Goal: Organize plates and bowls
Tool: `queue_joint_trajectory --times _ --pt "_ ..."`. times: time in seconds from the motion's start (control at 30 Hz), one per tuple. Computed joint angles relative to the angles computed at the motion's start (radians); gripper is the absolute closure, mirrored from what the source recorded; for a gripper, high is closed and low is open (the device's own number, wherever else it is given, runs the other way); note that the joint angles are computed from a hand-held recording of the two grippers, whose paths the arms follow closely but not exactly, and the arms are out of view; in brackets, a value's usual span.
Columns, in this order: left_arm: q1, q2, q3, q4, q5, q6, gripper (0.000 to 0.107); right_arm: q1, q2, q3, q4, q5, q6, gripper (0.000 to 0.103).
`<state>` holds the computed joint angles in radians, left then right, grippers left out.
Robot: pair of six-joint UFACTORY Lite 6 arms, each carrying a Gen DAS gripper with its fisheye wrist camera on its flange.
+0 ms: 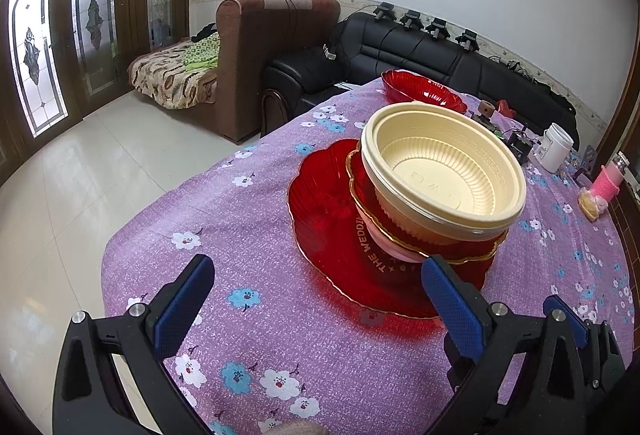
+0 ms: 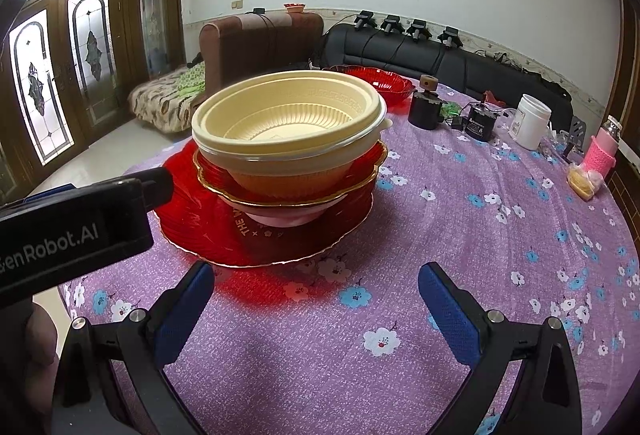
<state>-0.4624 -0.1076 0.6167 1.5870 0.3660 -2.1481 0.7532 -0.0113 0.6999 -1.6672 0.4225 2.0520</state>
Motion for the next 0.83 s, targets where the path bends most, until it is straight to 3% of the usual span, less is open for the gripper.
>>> queue_joint_trajectory --times 0.57,0.83 --pt "-0.009 -0.003 -0.01 0.001 0.014 -0.007 0.004 -0.001 0.001 -0.001 -0.003 -0.001 0.003 0.0" --pt "-0.005 -0.052 0.025 -0.136 0.056 0.154 0.004 -0.024 -0.059 -0.035 0.008 -0.024 -0.033 0.0"
